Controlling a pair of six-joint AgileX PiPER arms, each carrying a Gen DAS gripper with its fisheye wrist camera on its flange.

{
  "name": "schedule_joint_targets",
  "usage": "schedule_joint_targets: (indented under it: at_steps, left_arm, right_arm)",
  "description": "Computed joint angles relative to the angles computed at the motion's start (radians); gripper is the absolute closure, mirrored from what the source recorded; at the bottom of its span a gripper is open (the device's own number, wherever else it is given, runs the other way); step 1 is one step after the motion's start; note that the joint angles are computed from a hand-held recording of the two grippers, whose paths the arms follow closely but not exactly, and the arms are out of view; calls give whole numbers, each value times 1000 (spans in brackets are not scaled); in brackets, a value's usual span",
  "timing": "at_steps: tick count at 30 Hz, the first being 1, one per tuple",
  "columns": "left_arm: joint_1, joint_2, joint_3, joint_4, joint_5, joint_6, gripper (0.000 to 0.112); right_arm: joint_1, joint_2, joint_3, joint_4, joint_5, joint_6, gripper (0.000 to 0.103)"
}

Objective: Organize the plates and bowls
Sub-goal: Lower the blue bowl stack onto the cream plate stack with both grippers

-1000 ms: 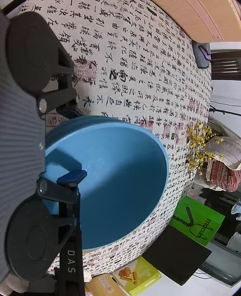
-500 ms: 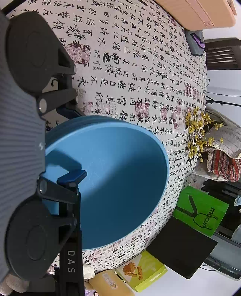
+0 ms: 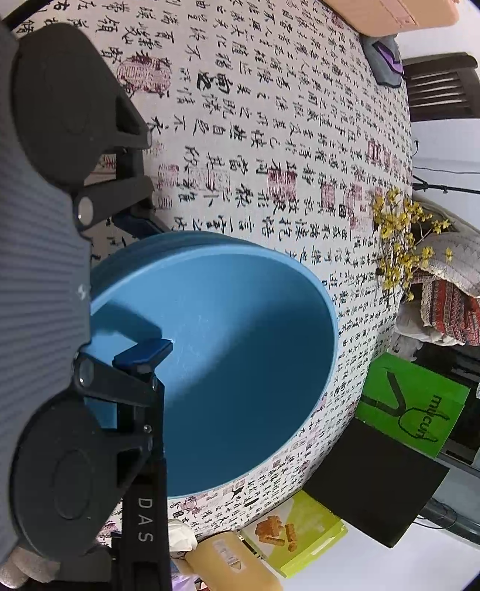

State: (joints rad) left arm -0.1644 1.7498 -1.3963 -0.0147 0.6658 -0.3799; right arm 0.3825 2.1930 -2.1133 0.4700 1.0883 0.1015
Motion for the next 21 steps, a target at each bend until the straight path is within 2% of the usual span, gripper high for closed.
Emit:
schedule_joint_targets:
  at_steps: [21]
  left_arm:
    - [-89,129,-145,-14,31,-16,55]
  right_arm:
    - [-109,-52,131,44,-58,-61,66]
